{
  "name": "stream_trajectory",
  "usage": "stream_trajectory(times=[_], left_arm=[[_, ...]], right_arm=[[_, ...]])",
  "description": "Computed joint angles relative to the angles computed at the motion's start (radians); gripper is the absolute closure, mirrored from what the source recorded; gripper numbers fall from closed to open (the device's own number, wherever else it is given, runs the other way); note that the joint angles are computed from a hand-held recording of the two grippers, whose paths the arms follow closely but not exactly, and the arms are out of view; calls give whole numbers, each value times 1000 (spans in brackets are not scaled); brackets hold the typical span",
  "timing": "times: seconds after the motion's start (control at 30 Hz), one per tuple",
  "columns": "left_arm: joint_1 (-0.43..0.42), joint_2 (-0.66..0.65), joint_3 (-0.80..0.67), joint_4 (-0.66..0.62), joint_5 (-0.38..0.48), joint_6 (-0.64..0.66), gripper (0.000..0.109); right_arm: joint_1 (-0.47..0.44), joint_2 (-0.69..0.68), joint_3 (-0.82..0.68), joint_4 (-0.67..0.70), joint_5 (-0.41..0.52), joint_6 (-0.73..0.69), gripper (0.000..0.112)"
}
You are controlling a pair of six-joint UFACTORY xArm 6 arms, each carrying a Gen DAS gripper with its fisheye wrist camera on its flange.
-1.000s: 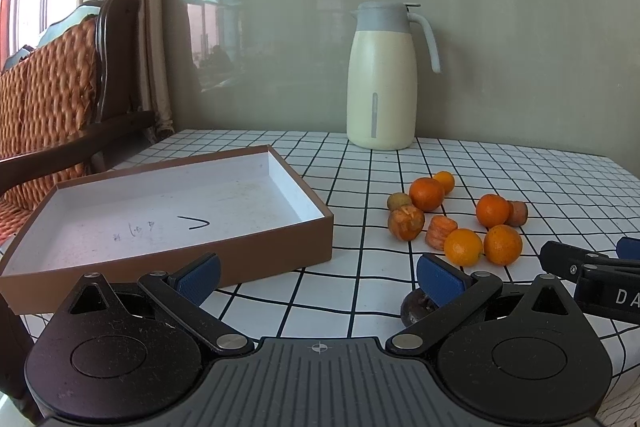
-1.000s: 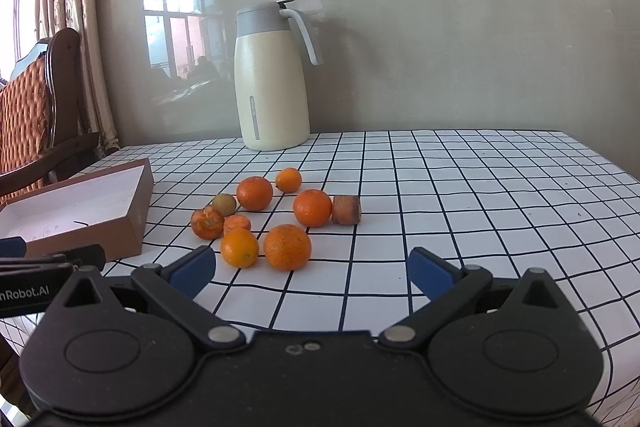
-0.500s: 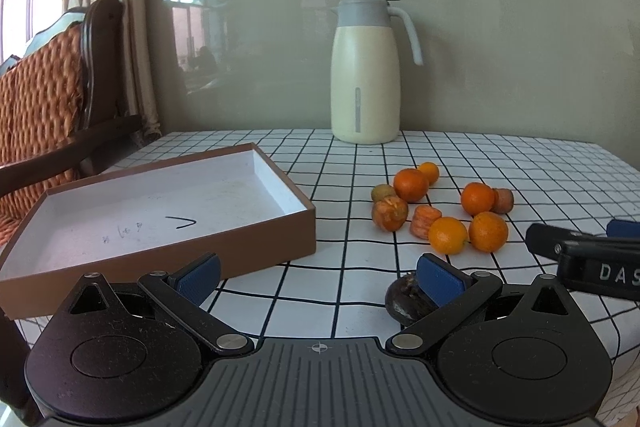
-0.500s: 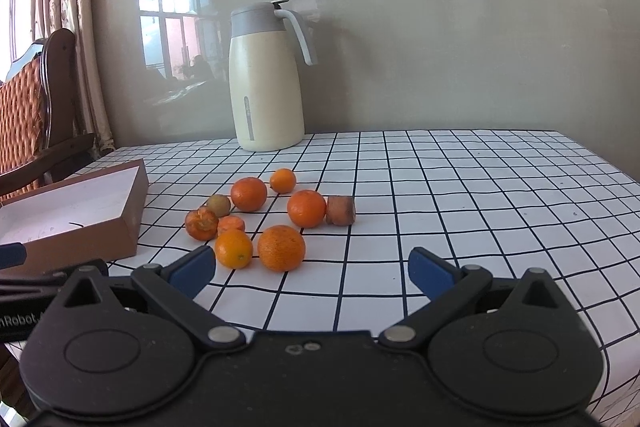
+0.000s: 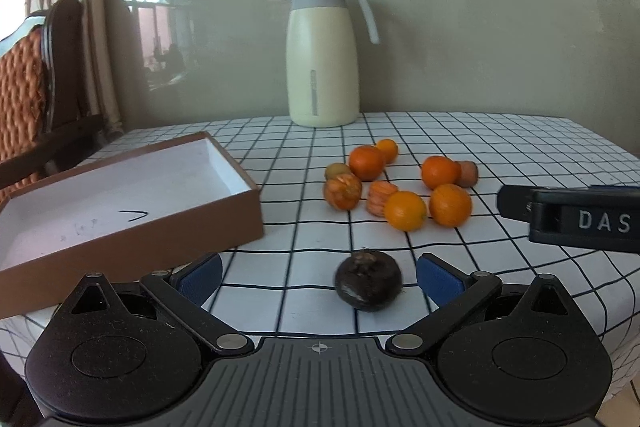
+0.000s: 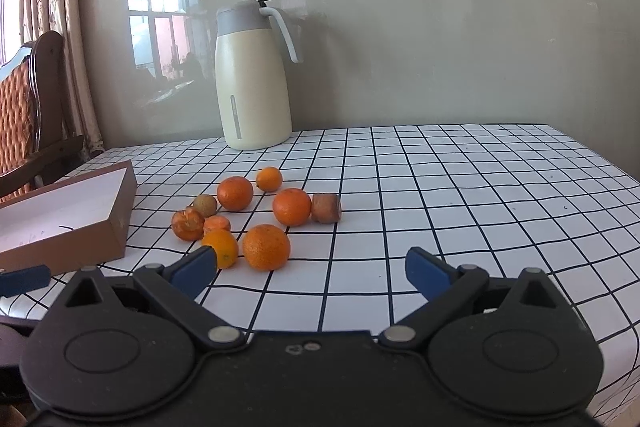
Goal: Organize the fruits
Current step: 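Grasp the dark purple fruit with the left tool while the right tool grasps a large orange, then carry both fruits into the white box and open both tools to release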
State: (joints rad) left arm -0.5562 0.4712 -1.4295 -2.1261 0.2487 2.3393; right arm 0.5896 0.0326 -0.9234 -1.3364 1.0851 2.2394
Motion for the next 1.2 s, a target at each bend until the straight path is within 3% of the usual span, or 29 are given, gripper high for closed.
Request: stream_trajectory(times=[0.07,0.13,0.23,0.3,0.47,0.57,0.63,0.67,0.83,0.97,1.2], left_arm=[[-11,15,-6,102,-5,-86,37],[-16,29,-10,190,-1,-190,38],[-25,39,-19,171,-3,-162,48],[-24,44,-12,248,19,-238,66],[-20,50,-15,255,34,-258,66],[-22,73,-51,217,-4,-244,66],[-21,92,-76,249,-14,-287,66],[-21,97,-84,250,-19,-292,66],[-27,116,-110,202,-38,-236,66],[-30,128,-128,203,-48,-245,66],[-32,133,-135,193,-52,-244,66]], right_arm=[[-3,1,-1,3,-5,-6,21],[-7,3,-3,9,-9,-12,21],[-17,-1,2,11,-29,-7,26],[-29,0,1,12,-52,-12,32],[-68,16,-15,5,-119,-38,40],[-105,35,-32,-4,-161,-53,48],[-133,45,-37,-15,-206,-51,63],[-149,51,-41,-16,-232,-51,65],[-179,68,-54,-73,-288,2,66],[-195,98,-87,-60,-292,-37,66],[-227,114,-92,-86,-336,23,71]])
